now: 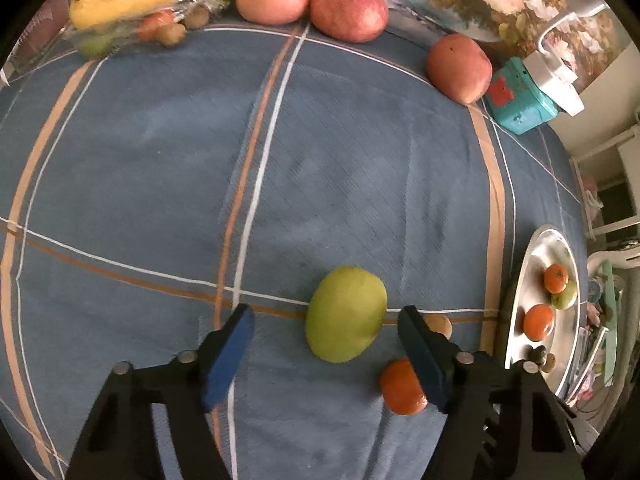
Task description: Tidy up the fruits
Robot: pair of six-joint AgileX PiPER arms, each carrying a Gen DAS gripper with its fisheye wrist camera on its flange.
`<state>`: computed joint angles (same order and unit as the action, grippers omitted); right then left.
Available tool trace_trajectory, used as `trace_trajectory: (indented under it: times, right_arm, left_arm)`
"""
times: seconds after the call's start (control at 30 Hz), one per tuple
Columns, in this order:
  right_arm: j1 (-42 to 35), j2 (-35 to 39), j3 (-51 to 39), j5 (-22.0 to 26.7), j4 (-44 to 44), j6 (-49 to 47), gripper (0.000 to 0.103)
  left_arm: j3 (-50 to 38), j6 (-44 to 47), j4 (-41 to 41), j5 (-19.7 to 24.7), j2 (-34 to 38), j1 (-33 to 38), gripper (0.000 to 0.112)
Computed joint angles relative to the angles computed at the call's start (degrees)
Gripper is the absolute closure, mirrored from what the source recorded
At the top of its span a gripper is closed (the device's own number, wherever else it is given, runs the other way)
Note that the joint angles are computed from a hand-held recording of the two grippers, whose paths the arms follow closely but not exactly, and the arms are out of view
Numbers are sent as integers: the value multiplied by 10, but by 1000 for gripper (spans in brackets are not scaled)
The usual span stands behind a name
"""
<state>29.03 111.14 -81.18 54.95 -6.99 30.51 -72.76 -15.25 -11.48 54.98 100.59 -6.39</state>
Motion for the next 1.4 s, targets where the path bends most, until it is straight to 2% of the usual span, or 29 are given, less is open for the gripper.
trace_trajectory:
  times: [0.03, 0.17, 0.27, 0.5, 0.7, 0.8, 1.0, 1.07, 1.23, 1.4]
  right_arm:
    - [0, 2, -1, 0, 2, -2, 70]
    - [-3, 9, -4, -8, 19, -11, 76]
    - [-2, 7, -3, -12, 20, -11, 81]
    - [-16, -20, 15, -26, 45, -29, 81]
    - [-27, -88, 53, -50, 44, -26, 82]
    - [-33, -113, 58, -46, 29, -13, 82]
    - [-82, -142, 77, -36, 4, 19, 82]
    - [-108, -148, 91, -39, -5, 31, 82]
    - [-170, -162, 114, -36, -27, 55, 82]
    - [-203, -171, 132, -37, -44, 63, 82]
  left_arm:
    - [-2, 5, -6, 1, 1, 2, 46]
    - [-2, 27, -37, 0, 0, 7, 68]
    - [2, 25, -26, 3, -9, 8, 68]
    - [-9, 17, -37, 7, -42, 19, 69]
    - [-29, 6, -27, 13, -69, 12, 69]
    - [-29, 14, -26, 14, -80, 11, 69]
    - [-49, 2, -14, 18, -72, -42, 70]
    - [-56, 4, -19, 18, -66, -64, 78]
    - [-83, -8, 3, 19, -47, -136, 78]
    - [-87, -9, -6, 16, -31, -150, 78]
